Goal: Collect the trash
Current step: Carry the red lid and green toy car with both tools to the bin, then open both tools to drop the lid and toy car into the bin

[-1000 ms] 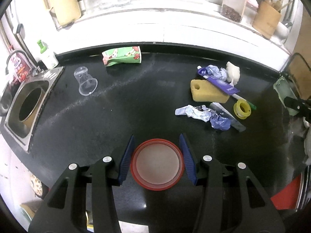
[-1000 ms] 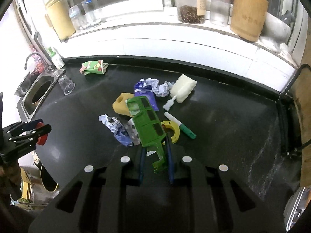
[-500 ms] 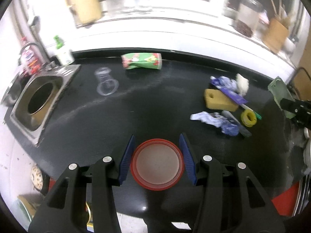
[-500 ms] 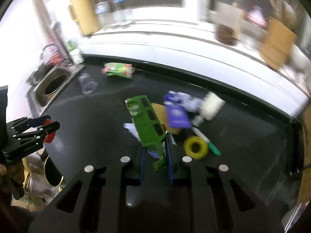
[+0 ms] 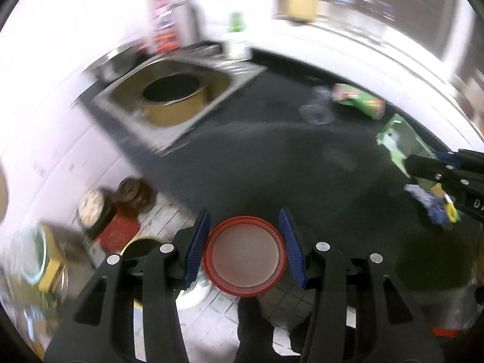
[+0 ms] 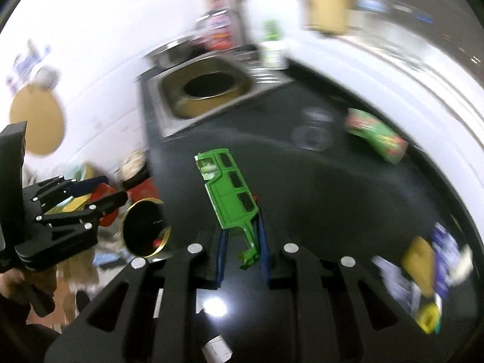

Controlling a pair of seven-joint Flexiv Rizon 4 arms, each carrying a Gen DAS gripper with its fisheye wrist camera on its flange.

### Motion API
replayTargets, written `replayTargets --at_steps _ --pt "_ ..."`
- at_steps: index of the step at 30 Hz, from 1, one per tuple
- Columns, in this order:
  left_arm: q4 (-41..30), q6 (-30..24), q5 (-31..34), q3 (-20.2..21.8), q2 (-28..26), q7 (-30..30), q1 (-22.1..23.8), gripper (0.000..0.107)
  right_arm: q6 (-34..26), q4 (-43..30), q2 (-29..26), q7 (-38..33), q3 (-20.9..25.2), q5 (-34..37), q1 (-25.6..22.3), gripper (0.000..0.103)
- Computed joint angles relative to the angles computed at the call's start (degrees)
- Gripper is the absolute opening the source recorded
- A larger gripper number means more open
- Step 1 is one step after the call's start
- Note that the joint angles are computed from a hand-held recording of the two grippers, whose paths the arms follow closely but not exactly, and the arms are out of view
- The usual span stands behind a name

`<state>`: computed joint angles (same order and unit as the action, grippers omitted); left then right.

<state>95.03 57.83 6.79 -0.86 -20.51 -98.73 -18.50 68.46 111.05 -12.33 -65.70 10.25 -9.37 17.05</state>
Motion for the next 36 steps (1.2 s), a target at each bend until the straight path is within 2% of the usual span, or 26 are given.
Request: replayTargets --at_steps 8,11,15,19,22,24,26,27,28,30,31,32,33,36 --pt "13.55 6.63 1.05 5.09 4.96 -6.06 6.62 0.047 -6.93 -20.84 -18.10 -14.20 8.20 7.54 4.76 0.019" --pt "18.48 12.06 -0.76 5.22 4.66 -5.36 10.10 0.047 -11.10 -28.82 -24.62 -16.53 9.29 9.15 7.42 0.019" --pt "22.76 19.33 -3.42 5.07 1.14 -1.98 13.98 0.047 -17.11 -39.85 -33.38 -17.22 8.87 10.17 11.50 0.019" --pt "25.92 27.09 -10.39 0.42 -3.98 5.14 19.72 0.047 -23.55 -51.84 -42.67 -17.16 7.61 10.50 15.32 0.019" --pt "26.66 31.70 -13.44 -1.57 -7.96 8.49 22.30 0.047 -27.48 -59.91 -48.47 -17.64 6.62 10.63 17.58 0.019" --pt "26.62 32.72 -15.47 -3.09 -9.95 10.19 24.02 0.047 -29.85 -64.77 -51.88 -17.92 5.81 10.74 18.81 0.019" --pt "27.18 35.25 -17.37 -6.82 -12.25 11.96 27.86 0.047 -32.33 -69.80 -55.23 -18.18 4.78 10.64 20.00 0.019" --pt "26.99 35.37 -18.49 -8.76 -13.74 13.63 29.79 0.047 -34.19 -72.83 -57.03 -18.39 4.50 10.67 20.55 0.019" --pt "26.49 34.61 -18.31 -8.85 -14.40 13.95 30.12 0.048 -35.92 -75.92 -58.96 -18.35 4.95 9.84 20.91 0.019" --pt "25.92 34.11 -19.04 -9.21 -15.44 15.36 30.61 0.071 -37.46 -78.51 -60.25 -18.16 3.65 10.36 21.55 0.041" --pt "25.72 34.93 -19.30 -7.13 -15.63 14.85 28.73 0.086 -36.87 -78.00 -59.79 -17.74 1.90 11.04 22.08 0.078" --pt "25.75 35.64 -19.50 -5.31 -15.61 14.29 27.10 0.090 -34.53 -75.70 -58.63 -17.36 1.20 11.31 22.08 0.090" --pt "25.96 35.98 -19.77 -5.24 -15.50 14.22 27.07 0.091 -32.57 -74.20 -57.95 -17.17 0.81 11.36 22.08 0.090" --pt "26.68 35.29 -20.09 -6.65 -14.70 15.23 28.57 0.092 -33.45 -74.03 -57.34 -17.71 2.11 12.31 21.27 0.090"
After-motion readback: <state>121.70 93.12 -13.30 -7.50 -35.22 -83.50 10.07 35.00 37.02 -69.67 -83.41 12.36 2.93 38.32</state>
